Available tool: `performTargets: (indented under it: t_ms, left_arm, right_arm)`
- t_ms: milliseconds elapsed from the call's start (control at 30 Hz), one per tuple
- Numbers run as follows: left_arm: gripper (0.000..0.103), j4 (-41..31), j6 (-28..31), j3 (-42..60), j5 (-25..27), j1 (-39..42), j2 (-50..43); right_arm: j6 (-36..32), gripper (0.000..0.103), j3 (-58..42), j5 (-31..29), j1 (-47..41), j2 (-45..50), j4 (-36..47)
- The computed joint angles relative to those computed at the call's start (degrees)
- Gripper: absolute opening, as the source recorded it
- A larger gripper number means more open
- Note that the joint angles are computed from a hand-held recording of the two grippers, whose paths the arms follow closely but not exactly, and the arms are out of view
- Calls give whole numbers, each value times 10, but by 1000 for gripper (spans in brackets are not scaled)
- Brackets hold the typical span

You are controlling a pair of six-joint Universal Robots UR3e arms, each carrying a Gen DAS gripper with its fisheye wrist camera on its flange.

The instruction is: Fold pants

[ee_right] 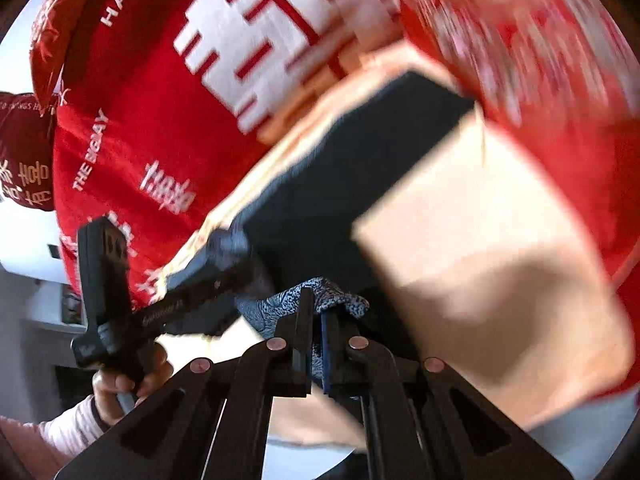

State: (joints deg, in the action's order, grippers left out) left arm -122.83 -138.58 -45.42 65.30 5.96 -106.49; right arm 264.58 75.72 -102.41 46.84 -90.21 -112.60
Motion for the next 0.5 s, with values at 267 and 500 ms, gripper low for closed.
performTargets:
  t_ms: [267,500]
  left_arm:
    - [8,89,-89,202,27,-60,-166]
    - [9,230,-103,13,122,-48,-94]
  right_arm:
    - [-274,3,16,96,-277,-22,63]
    - [-367,4,-6,99,-341,50,89]
